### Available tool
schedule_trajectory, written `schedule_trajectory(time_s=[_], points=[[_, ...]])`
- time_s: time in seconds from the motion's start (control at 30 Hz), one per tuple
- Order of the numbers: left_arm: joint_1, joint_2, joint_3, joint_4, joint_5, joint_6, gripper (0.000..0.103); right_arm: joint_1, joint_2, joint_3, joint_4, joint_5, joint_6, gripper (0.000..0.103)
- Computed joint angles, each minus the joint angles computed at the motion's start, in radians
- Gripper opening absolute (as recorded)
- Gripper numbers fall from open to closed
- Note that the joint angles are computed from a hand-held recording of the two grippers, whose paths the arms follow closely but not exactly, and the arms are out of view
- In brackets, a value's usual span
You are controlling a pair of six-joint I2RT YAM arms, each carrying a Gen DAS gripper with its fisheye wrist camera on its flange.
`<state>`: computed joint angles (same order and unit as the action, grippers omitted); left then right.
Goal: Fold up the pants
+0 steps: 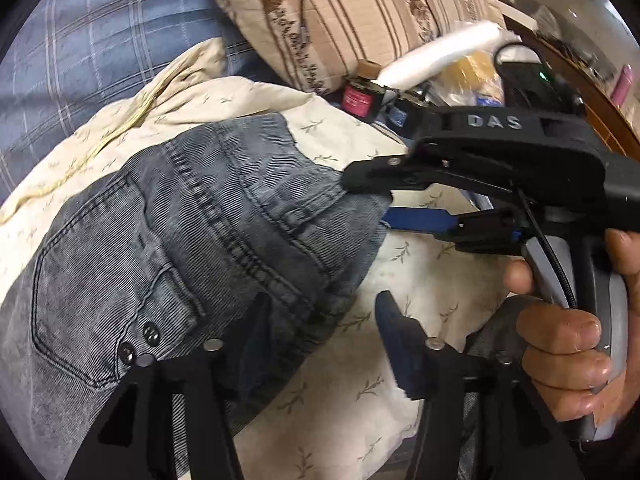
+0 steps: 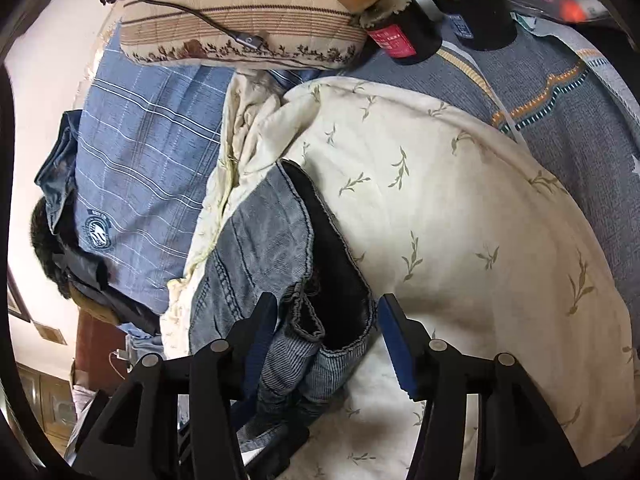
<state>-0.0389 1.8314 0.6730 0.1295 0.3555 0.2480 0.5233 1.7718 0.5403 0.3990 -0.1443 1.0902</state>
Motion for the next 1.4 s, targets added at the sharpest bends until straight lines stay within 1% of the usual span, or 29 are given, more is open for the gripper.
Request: schedule_trajectory(time_s=[0.03,0.1,0.13,0.17,0.2,0.23,0.27,0.33,0.43,0.47,0.5,0.53,0.57,0.7,0.73,0.8,0.87,0.9,0.93,0.97,1.03,1.13,1.2,1.23,1.27,1.3,1.33,1.37,1.4], points=[[-0.008,0.022,0.01,0.006,0.007,0.028,0.059,0.002,0.007,0.01,-0.015,0.003,0.0,0.056],[-0.051,0.072,0.024,0.041,-0.053,0.017,0.058,-0.006,0.033,0.023,-0.01,-0.022,0.006,0.057],[-0.074,0.094,0.025,0.072,-0.084,0.013,0.053,-0.017,0.057,0.023,0.022,-0.06,0.013,0.057],[-0.099,0.111,0.013,0.118,-0.125,0.015,0.036,-0.023,0.077,0.027,0.042,-0.08,0.018,0.057],[-0.136,0.127,-0.002,0.17,-0.205,0.022,0.029,-0.028,0.094,0.041,0.035,-0.095,0.018,0.057],[-0.149,0.131,-0.016,0.201,-0.226,0.025,0.024,-0.033,0.107,0.056,0.019,-0.105,0.015,0.057],[-0.138,0.112,-0.035,0.215,-0.194,0.01,0.017,-0.037,0.112,0.057,0.021,-0.114,0.016,0.057],[-0.106,0.059,-0.073,0.233,-0.134,-0.023,0.013,-0.046,0.125,0.049,0.053,-0.133,0.028,0.057],[-0.072,0.011,-0.106,0.242,-0.071,-0.056,0.012,-0.062,0.161,0.061,0.101,-0.181,0.036,0.057],[-0.067,0.013,-0.104,0.236,-0.062,-0.057,0.012,-0.066,0.178,0.074,0.114,-0.202,0.032,0.055],[-0.068,0.026,-0.098,0.236,-0.058,-0.059,0.012,-0.065,0.18,0.087,0.103,-0.206,0.02,0.048],[-0.069,0.047,-0.089,0.236,-0.052,-0.068,0.012,-0.054,0.178,0.109,0.074,-0.198,-0.007,0.024],[-0.061,0.06,-0.081,0.229,-0.035,-0.078,0.012,-0.047,0.174,0.121,0.056,-0.195,-0.027,0.016],[0.032,0.027,-0.064,0.178,0.103,-0.129,0.014,0.042,0.066,0.129,0.003,-0.052,-0.113,0.012],[0.079,-0.001,-0.062,0.145,0.174,-0.15,0.015,0.07,0.039,0.136,-0.009,-0.017,-0.143,0.012],[0.185,-0.043,-0.035,0.028,0.332,-0.136,0.024,0.167,-0.031,0.186,-0.091,0.122,-0.25,0.012],[0.314,-0.053,0.011,-0.122,0.505,-0.06,0.047,0.241,-0.056,0.235,-0.12,0.199,-0.302,0.012],[0.423,-0.048,0.054,-0.264,0.628,0.03,0.05,0.266,-0.061,0.256,-0.135,0.226,-0.324,0.012],[0.503,-0.028,0.105,-0.407,0.708,0.139,0.054,0.295,-0.061,0.284,-0.155,0.259,-0.351,0.012],[0.552,-0.006,0.149,-0.504,0.741,0.21,0.055,0.324,-0.056,0.318,-0.166,0.276,-0.381,0.012],[0.681,0.059,0.281,-0.743,0.783,0.365,0.058,0.359,-0.037,0.358,-0.15,0.277,-0.417,0.012],[0.78,0.166,0.486,-0.923,0.789,0.392,0.06,0.423,0.026,0.445,-0.146,0.293,-0.474,0.012],[0.805,0.199,0.578,-0.972,0.772,0.387,0.06,0.456,0.083,0.499,-0.133,0.271,-0.498,0.012],[0.816,0.223,0.641,-1.046,0.77,0.426,0.062,0.469,0.101,0.515,-0.129,0.264,-0.504,0.012],[0.832,0.238,0.68,-1.144,0.772,0.504,0.066,0.481,0.128,0.534,-0.121,0.255,-0.51,0.012],[0.831,0.286,0.769,-1.264,0.761,0.584,0.067,0.49,0.161,0.558,-0.115,0.235,-0.515,0.012],[0.829,0.306,0.815,-1.33,0.74,0.628,0.071,0.495,0.191,0.582,-0.112,0.215,-0.519,0.012],[0.826,0.304,0.833,-1.342,0.703,0.633,0.071,0.5,0.219,0.601,-0.106,0.194,-0.524,0.012],[0.809,0.317,0.873,-1.324,0.681,0.597,0.071,0.506,0.249,0.624,-0.105,0.176,-0.529,0.012]])
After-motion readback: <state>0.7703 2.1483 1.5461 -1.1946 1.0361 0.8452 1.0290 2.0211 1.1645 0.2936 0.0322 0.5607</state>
